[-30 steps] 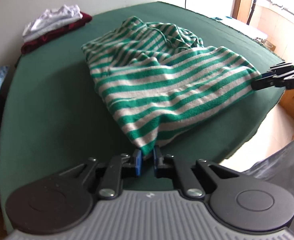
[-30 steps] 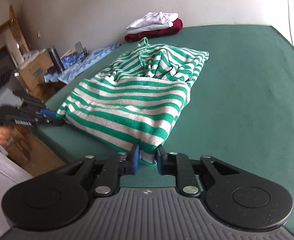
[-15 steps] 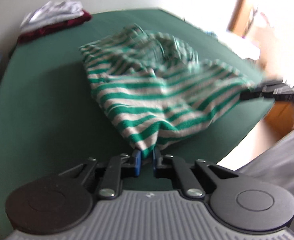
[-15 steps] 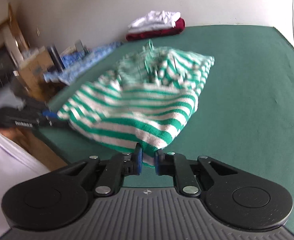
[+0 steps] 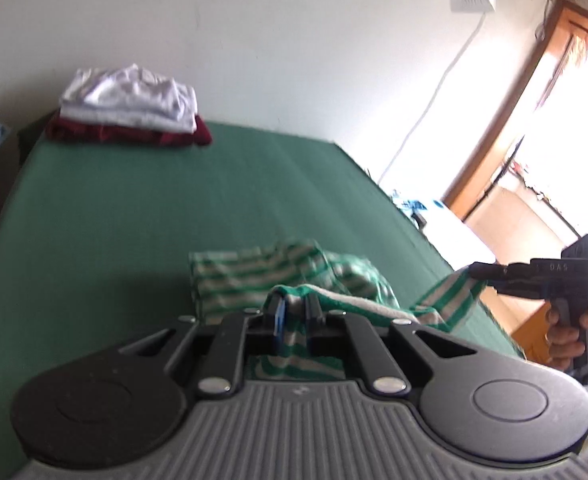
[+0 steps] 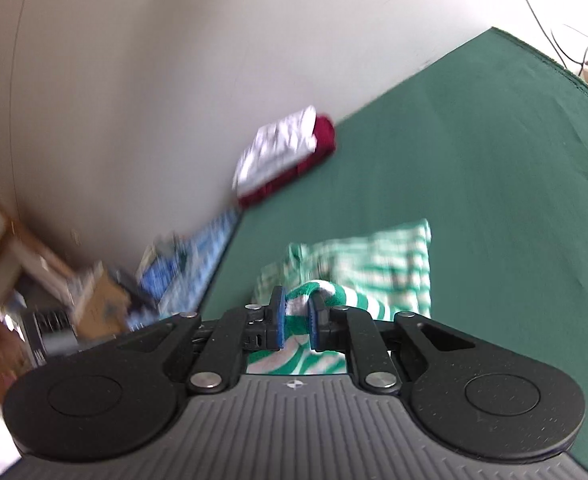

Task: Fold clothes

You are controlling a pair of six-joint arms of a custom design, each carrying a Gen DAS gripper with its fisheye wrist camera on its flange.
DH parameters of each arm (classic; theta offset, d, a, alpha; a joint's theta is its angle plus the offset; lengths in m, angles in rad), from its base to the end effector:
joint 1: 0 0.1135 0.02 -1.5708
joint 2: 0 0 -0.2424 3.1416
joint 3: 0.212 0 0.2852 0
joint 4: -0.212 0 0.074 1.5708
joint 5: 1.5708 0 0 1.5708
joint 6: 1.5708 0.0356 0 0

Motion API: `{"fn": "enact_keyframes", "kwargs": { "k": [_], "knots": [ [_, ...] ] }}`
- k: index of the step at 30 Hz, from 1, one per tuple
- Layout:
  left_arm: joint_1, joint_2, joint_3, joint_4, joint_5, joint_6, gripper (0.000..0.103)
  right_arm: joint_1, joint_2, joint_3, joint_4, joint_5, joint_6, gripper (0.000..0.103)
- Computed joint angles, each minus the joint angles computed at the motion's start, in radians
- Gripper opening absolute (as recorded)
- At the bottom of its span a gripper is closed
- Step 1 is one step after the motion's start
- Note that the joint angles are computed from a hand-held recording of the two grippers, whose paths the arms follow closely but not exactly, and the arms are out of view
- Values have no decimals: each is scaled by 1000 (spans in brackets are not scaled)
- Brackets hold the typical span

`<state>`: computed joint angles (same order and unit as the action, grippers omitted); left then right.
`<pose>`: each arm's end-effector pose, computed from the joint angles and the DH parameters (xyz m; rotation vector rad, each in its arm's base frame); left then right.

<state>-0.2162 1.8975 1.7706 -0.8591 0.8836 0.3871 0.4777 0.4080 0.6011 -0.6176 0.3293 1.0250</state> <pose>0.4192 -0.1203 0.2868 0.9977 2.1025 -1.0266 0.1454 0.0623 0.2777 0.7536 1.8842 0.6440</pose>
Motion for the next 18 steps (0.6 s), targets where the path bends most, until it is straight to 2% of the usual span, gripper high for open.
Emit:
{"fn": "enact_keyframes", "kwargs": {
  "k": [5, 9, 13, 16, 18],
  "knots": [
    [-80, 121, 136, 161, -109, -176, 3, -336, 107, -35, 195, -284, -44, 11],
    [-127, 270, 282, 181, -240, -279, 3, -512, 257, -41, 326, -423, -55, 10],
    [-164, 377, 349, 219, -393, -336, 0, -597, 429, -68, 502, -500, -17, 8],
    [-181, 477, 443, 167, -479, -378, 0, -591, 554, -69, 553, -494, 15, 8],
    [-190, 489, 447, 153, -513, -373, 0, -583, 593, -105, 630, -494, 29, 6]
  ]
}}
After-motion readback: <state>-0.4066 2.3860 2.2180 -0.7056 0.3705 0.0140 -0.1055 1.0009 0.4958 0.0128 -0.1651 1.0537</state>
